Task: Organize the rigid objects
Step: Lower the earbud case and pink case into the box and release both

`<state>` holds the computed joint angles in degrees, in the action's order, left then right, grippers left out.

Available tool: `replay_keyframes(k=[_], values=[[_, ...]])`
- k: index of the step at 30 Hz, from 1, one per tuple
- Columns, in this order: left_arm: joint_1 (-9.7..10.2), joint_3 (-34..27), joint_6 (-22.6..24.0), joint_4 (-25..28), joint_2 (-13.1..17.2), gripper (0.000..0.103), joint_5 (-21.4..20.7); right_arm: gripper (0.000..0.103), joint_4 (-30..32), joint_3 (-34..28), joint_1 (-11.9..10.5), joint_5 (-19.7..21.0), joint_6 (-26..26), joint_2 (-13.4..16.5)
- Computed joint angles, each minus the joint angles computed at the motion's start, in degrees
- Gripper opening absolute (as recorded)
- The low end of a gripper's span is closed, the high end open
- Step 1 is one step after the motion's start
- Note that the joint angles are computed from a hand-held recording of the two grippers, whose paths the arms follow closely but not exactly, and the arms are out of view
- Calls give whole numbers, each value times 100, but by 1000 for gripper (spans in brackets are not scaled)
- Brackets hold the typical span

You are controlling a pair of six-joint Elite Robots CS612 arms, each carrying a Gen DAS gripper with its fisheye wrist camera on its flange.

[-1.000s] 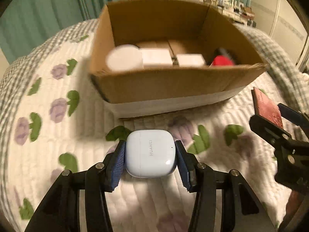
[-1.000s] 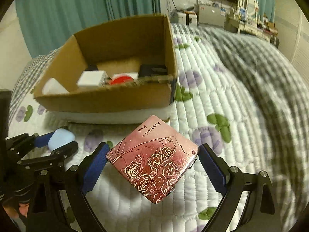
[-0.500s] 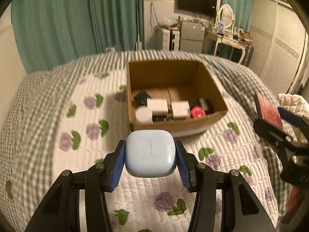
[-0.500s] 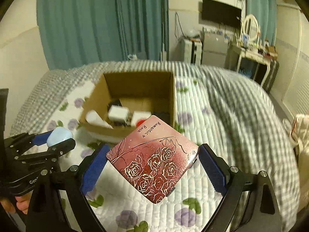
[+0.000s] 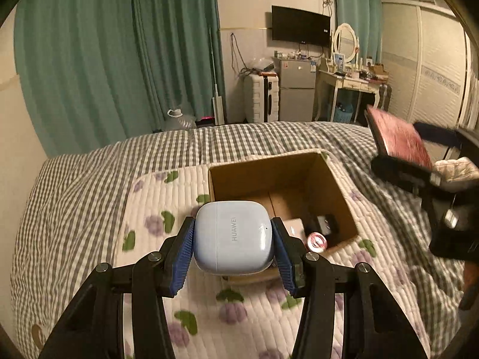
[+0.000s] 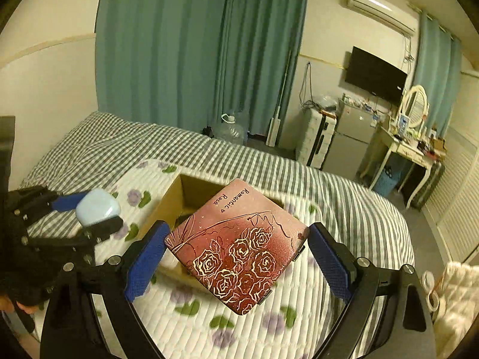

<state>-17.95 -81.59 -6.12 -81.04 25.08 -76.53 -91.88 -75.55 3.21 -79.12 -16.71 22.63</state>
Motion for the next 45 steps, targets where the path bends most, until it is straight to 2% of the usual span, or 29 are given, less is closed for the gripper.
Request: replay_keyframes(k=[6, 11, 15, 22, 25, 29, 31, 33, 35, 37, 42, 45], values=[[103, 681, 88, -317, -191, 51, -69, 94, -473, 1024, 17, 136, 242, -415], [131, 1171, 280, -539, -237, 51, -210, 94, -735, 1858, 57, 105, 157, -625], [152, 1545, 386, -617, -289, 51, -366, 94, -1014, 2308, 55, -16, 263, -636], [176, 1806, 448, -882, -293, 53, -589, 94, -1494, 2602, -7, 63, 293, -531], [156, 1757, 406, -842, -274, 63, -460, 95, -1508, 2701, -20, 66, 422, -556], [134, 1502, 276, -769, -246, 66, -376, 95, -1579, 2504, -56, -84, 664, -506], [87, 1382, 346, -715, -273, 66, -148, 95, -1512, 2275, -59, -338, 683, -474], [37, 1201, 444, -693, -291, 66, 3, 95, -1354, 2014, -77, -354, 591, -448], [-10, 906, 509, -751, -293, 71, 61, 95, -1231, 1666, -92, -409, 460, -419], [-69, 596, 478, -861, -270, 83, 168, 95, -1131, 1266, -117, -425, 383, -393], [-149, 13, 403, -1046, -257, 91, 282, 97, -737, 445, -177, -379, 463, -373], [-170, -295, 417, -1298, -208, 93, 278, 103, -513, -38, -235, -270, 551, -314]])
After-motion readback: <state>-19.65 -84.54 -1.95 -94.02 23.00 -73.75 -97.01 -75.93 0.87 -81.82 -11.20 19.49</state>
